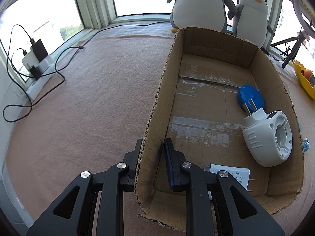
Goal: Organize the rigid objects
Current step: 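Carry the white lotion bottle with the right tool and release it into the box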
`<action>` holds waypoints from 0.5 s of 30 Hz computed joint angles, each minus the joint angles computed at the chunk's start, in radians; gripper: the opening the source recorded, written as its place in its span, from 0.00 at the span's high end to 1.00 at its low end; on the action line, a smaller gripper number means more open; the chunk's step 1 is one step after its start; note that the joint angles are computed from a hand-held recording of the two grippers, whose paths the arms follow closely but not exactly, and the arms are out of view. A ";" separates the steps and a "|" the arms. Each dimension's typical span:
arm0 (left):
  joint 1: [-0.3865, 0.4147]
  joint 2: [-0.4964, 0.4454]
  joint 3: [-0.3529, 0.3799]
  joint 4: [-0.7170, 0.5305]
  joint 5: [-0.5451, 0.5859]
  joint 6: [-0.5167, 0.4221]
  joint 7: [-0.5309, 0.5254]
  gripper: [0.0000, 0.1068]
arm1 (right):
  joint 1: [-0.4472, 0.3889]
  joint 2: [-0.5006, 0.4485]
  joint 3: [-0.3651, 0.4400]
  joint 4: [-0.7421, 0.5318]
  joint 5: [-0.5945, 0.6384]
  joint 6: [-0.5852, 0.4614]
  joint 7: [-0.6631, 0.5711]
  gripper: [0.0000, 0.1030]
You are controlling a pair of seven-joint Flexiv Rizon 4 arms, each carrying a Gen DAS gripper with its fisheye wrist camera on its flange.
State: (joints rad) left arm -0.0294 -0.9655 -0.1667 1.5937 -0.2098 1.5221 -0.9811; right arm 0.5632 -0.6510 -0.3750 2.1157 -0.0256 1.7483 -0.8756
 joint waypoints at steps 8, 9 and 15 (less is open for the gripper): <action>0.011 -0.002 -0.012 0.001 -0.001 0.002 0.004 0.83 | -0.035 -0.020 0.065 -0.100 -0.050 -0.031 -0.003 0.83; 0.011 -0.002 -0.012 0.001 -0.001 0.002 0.004 0.83 | -0.041 -0.024 0.074 -0.111 -0.058 -0.038 -0.002 0.83; 0.011 -0.002 -0.013 0.001 -0.002 0.002 0.005 0.83 | -0.062 -0.053 0.107 -0.173 -0.103 -0.069 0.009 0.83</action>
